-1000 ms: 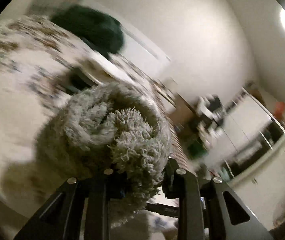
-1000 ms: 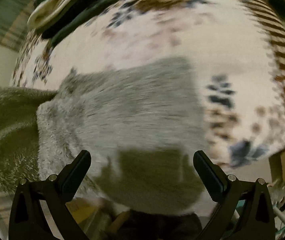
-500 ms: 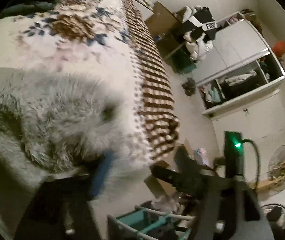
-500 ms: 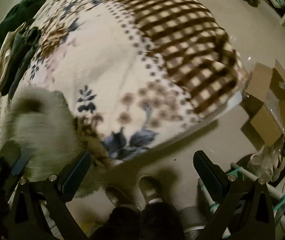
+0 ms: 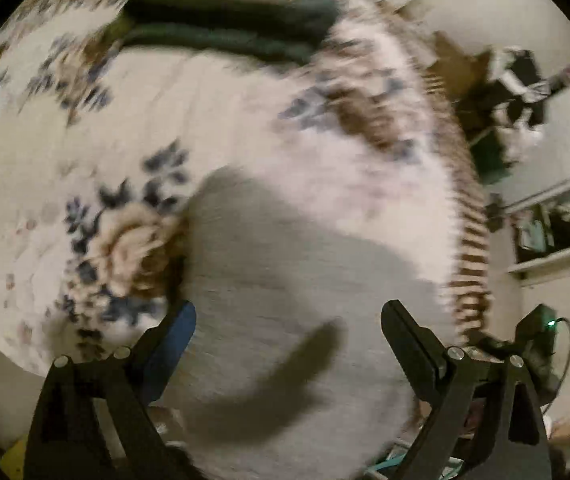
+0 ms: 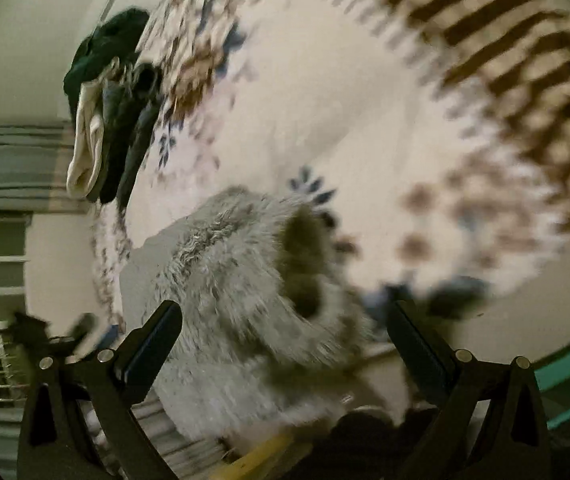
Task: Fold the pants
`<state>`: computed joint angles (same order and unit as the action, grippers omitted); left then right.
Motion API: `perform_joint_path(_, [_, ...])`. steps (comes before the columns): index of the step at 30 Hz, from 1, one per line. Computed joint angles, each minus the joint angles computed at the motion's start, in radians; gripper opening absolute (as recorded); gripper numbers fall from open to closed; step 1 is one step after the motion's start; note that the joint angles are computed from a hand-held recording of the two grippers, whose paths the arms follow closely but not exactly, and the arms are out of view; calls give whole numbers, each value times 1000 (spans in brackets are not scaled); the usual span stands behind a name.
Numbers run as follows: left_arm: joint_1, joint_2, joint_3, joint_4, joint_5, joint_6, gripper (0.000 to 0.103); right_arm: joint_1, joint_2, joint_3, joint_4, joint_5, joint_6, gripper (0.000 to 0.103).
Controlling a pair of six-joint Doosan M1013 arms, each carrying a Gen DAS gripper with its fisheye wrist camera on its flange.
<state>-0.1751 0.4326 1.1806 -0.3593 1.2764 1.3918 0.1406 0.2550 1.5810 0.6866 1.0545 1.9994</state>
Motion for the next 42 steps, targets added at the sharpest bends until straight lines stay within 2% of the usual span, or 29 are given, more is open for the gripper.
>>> perform_joint_path(2, [1,27,6,7,30,23,95,-5,40,1,117,29,-39,99])
perform_joint_path(3, [-4,39,5,18,38,28,95,-4,52,-2,169,28,-54,91])
perform_joint_path(4, [-9,44,9,29,40,33,95,0,53,-9,169,20,-56,49])
perform_joint_path(5, [-10,46,19,32,32,35,95,7,50,-29,117,13,-46,23])
perform_joint_path(7, [-4,48,31,12,18,36,97,18,41,-64,-85,27,93,23])
perform_joint_path(8, [-2,50,34,0,11,33,97,14,36,-70,-189,54,204,19])
perform_joint_path(10, [-5,53,27,4,10,20,97,-2,24,-61,-273,68,282,21])
perform_joint_path(11, [-4,52,24,-2,12,18,97,-19,13,-44,-238,51,267,23])
perform_joint_path(12, [-5,51,20,-2,14,14,97,-37,1,-23,-150,29,225,32])
perform_joint_path(14, [-6,51,16,-1,13,11,97,-47,-14,-4,-59,21,158,92])
perform_joint_path(15, [-6,51,18,-5,11,10,97,-44,-20,6,-14,22,128,98])
perform_joint_path(19, [-10,44,26,1,5,4,97,-28,-12,77,231,22,78,98])
perform_joint_path(21, [-13,41,28,7,1,4,97,-4,-2,114,321,-16,49,94])
perform_joint_path(22, [-14,40,28,12,0,5,97,6,2,121,334,-22,38,68])
perform_joint_path(23, [-14,39,28,14,-1,6,97,19,9,117,325,-20,47,25])
perform_joint_path(24, [-14,38,29,17,-3,6,97,35,17,106,303,-5,66,15])
perform_joint_path(26, [-14,37,31,25,-6,9,97,55,8,90,225,2,110,12])
perform_joint_path(29, [-7,37,37,-7,-9,19,97,75,-7,50,33,65,196,7])
perform_joint_path(31, [-8,36,40,-12,-12,24,97,83,10,26,-67,159,251,7])
perform_joint_path(33, [-12,36,35,-15,-4,31,97,79,40,6,-46,212,213,12])
perform_joint_path(36, [-11,32,16,-25,12,39,97,85,71,-70,-88,260,158,33])
perform_joint_path(37, [-10,29,9,-24,12,37,97,90,72,-98,-121,263,142,47])
perform_joint_path(38, [-6,27,4,-34,8,41,97,92,66,-118,-145,249,133,64])
perform_joint_path(40, [-1,27,-9,-41,-5,36,97,87,50,-124,-121,164,113,83])
perform_joint_path(42, [3,36,-24,-46,-11,34,97,77,53,-119,-77,71,97,83])
